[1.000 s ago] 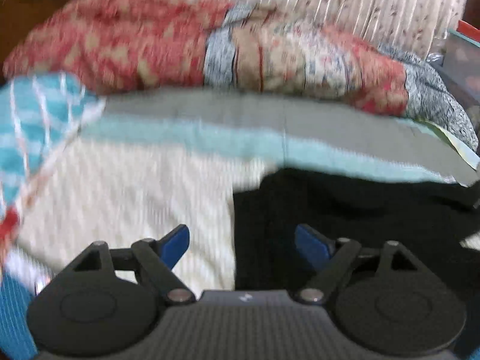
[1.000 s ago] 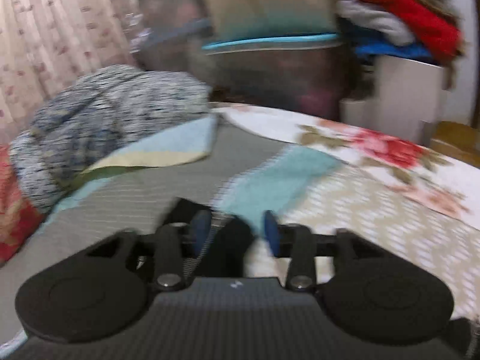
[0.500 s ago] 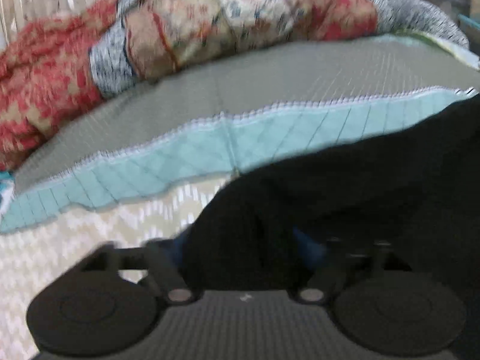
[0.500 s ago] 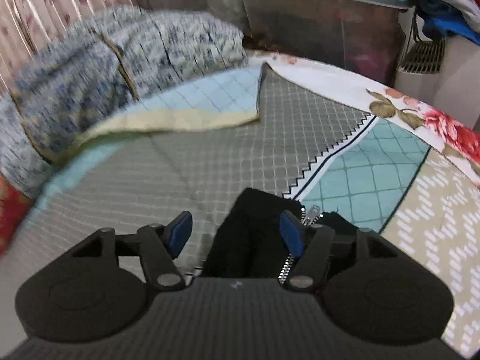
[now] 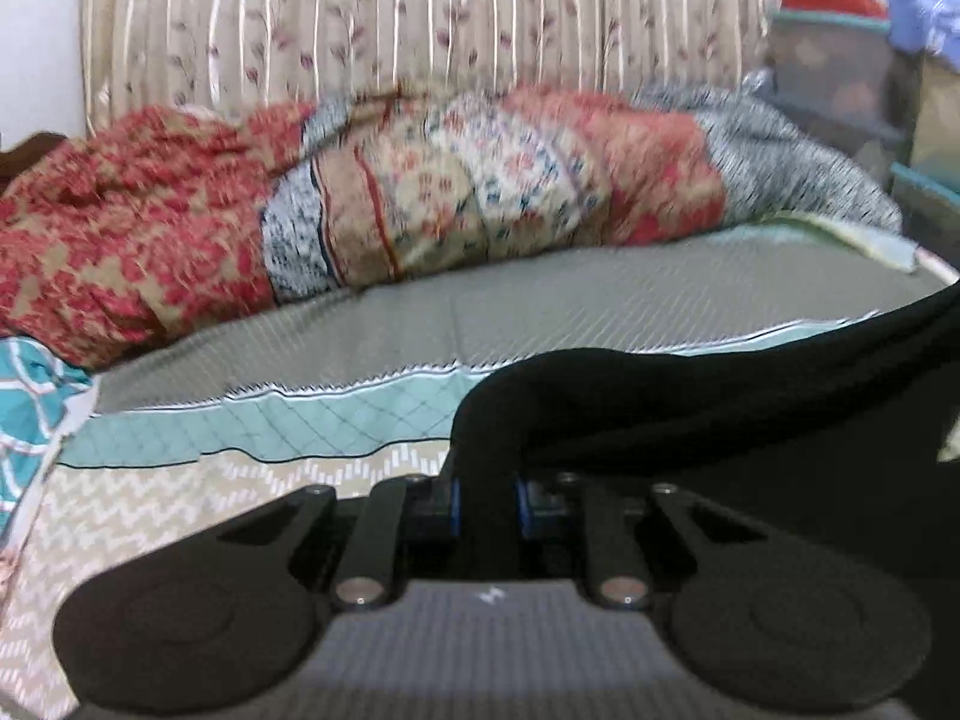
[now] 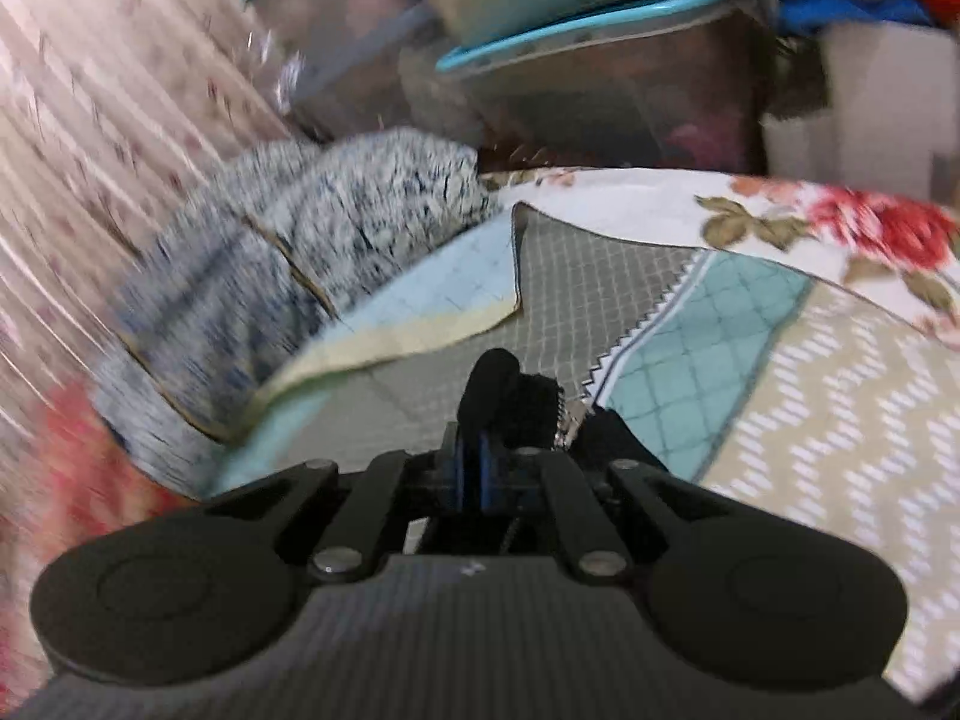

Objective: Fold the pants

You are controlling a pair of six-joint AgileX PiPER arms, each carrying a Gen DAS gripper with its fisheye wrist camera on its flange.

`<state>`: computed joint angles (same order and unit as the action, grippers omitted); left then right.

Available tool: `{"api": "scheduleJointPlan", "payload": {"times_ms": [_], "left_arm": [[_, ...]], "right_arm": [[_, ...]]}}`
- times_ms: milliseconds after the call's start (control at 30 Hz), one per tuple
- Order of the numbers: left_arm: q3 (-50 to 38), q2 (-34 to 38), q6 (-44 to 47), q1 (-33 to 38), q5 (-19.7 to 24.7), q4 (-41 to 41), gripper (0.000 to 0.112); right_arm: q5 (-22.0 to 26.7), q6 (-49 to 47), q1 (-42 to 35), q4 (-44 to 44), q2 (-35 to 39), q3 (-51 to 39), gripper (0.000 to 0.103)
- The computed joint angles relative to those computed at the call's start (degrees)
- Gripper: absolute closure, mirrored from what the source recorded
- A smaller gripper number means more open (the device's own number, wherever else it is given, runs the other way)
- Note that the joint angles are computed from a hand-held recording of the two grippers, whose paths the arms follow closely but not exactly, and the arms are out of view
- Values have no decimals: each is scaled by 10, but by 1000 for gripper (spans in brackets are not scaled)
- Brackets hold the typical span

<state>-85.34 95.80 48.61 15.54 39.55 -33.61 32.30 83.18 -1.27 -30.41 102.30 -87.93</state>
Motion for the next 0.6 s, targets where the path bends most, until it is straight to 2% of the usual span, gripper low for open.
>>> {"api": "scheduleJointPlan", "payload": {"times_ms": [133,200,267,333,433,500,600], "left_arm": [[108,-117,102,61,35,-90,98],[153,-170,137,100,72,-120,98],[204,-220,175,143,108,-145,98],[248,-257,195,184,143,-154,98],[310,-300,223,235,192,-145,97],[347,-326,252,264,216,-144,97],[395,-355,303,299,225,-153,97]], "right_arm": [[-80,34,-28,29,-172,197,96],[-92,13,-44,56,-255,281,96],[-97,-33,-63,106,-340,363,96],[-104,-120,-95,199,-424,445,96],[-79,-268,-169,352,-536,548,96],[-56,-331,-228,435,-605,608,96],[-8,-407,-309,509,-667,656,96]]}}
